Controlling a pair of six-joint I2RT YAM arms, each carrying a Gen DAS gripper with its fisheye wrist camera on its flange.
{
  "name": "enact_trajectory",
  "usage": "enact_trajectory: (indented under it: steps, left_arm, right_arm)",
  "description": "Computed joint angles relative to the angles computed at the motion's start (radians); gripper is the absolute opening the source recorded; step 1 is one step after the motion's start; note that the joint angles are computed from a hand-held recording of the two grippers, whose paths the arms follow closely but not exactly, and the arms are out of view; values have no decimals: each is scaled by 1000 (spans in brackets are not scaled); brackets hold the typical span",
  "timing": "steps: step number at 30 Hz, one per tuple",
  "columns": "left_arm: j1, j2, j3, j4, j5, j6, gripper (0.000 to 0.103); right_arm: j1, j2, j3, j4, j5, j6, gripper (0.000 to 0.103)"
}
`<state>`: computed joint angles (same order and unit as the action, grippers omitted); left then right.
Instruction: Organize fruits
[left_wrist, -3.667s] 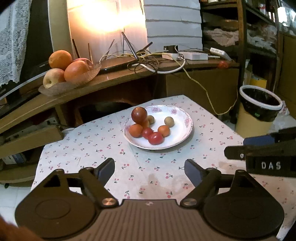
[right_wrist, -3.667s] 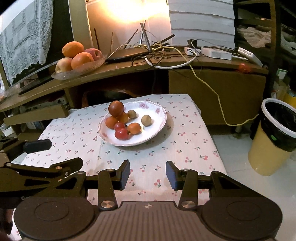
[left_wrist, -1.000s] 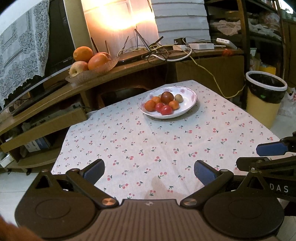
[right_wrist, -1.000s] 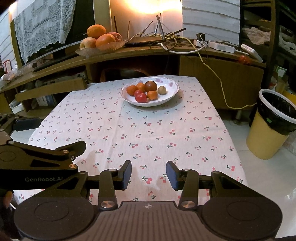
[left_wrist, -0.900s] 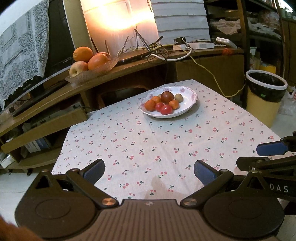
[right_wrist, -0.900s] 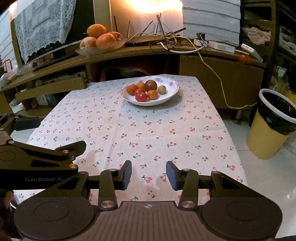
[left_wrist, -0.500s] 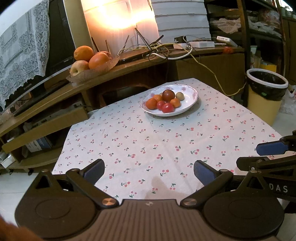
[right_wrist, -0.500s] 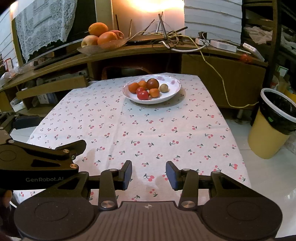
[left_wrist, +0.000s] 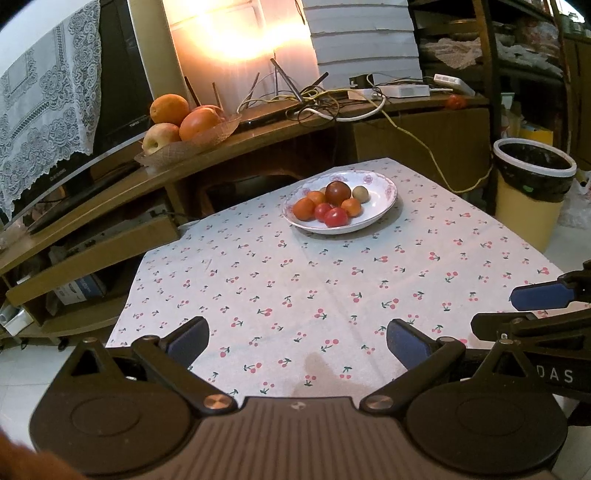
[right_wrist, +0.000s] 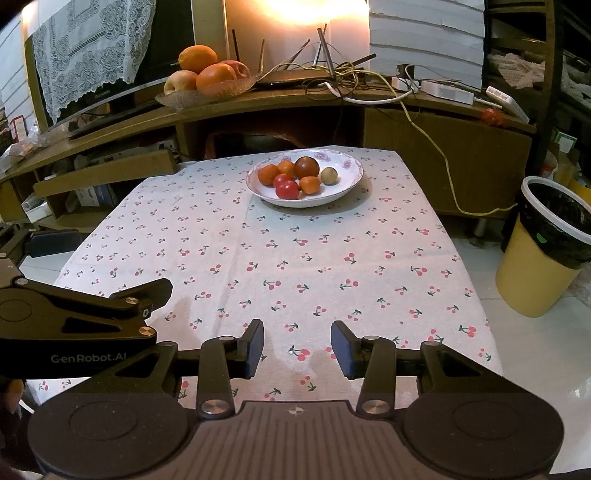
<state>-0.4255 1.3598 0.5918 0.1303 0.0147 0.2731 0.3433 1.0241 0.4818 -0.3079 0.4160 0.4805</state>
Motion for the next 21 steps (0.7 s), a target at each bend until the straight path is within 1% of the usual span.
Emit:
enact_trajectory:
  steps: [6,21]
  left_arm:
    - [-14,-12,-13,14,-33,12,103]
    - [-16,-14,-18,21,-37,7,103]
  right_arm:
    - [4,-4,-4,3,3,5,43]
    - [5,-2,-2,0,2,5,44]
